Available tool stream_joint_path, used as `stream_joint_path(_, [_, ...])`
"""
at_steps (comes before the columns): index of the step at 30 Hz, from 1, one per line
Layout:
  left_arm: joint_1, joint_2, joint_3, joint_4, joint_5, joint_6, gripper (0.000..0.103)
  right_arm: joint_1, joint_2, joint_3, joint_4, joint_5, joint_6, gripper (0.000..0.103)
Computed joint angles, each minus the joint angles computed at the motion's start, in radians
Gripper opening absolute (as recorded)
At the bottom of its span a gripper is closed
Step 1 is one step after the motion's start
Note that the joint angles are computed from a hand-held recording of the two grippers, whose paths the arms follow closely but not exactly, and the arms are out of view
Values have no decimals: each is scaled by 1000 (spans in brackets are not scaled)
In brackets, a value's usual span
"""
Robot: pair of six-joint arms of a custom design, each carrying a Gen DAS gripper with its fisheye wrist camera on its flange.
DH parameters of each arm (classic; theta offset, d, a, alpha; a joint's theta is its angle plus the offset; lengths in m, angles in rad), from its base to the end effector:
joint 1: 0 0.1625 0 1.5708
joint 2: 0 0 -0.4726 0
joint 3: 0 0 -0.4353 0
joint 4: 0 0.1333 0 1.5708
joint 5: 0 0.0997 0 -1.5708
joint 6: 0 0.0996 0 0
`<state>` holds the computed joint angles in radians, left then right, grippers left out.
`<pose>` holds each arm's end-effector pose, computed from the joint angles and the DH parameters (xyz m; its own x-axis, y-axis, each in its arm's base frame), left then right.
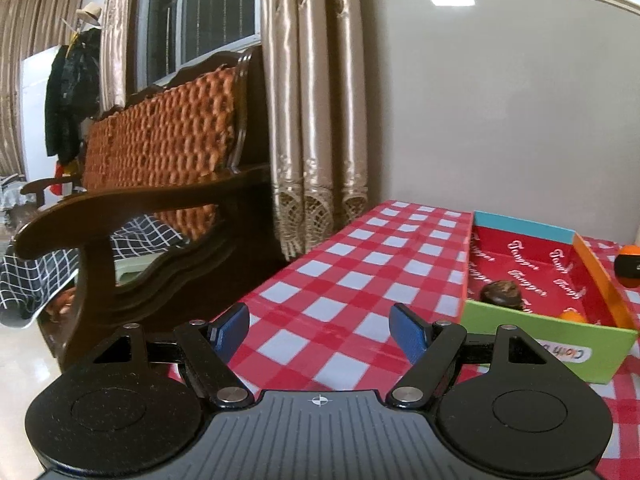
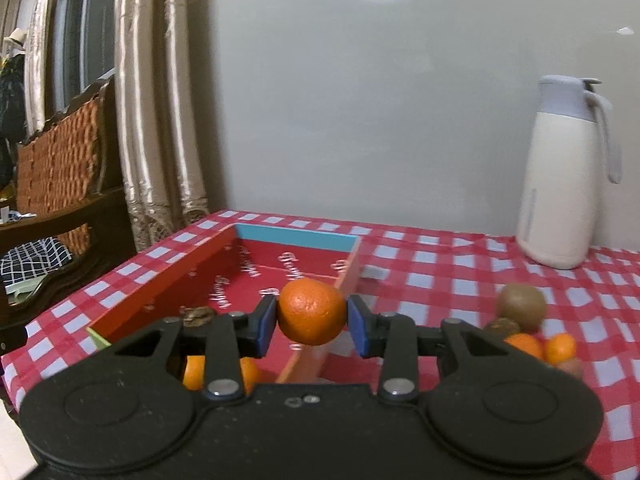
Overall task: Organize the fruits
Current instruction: 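Carry the tangerine into the box and open the right tool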
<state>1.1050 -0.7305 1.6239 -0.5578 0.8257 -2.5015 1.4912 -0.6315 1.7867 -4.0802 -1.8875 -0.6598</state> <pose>-0.1175 -0.6809 0.0204 -0.6690 -0.0183 -0.7430 0.6826 0.3805 -0.6239 0.0486 -0.6771 0.1203 -0.7398 0.1679 0.6515 -0.5523 0.4014 -0.7306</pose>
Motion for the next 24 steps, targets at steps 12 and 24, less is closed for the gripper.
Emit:
stream_joint_path(12, [14, -26, 20, -10, -8, 9, 77, 12, 50, -59, 44, -17, 5, 36])
stream_joint_path(24, [-4, -11, 16, -2, 0, 1, 77, 8, 47, -43, -36, -5, -34, 60])
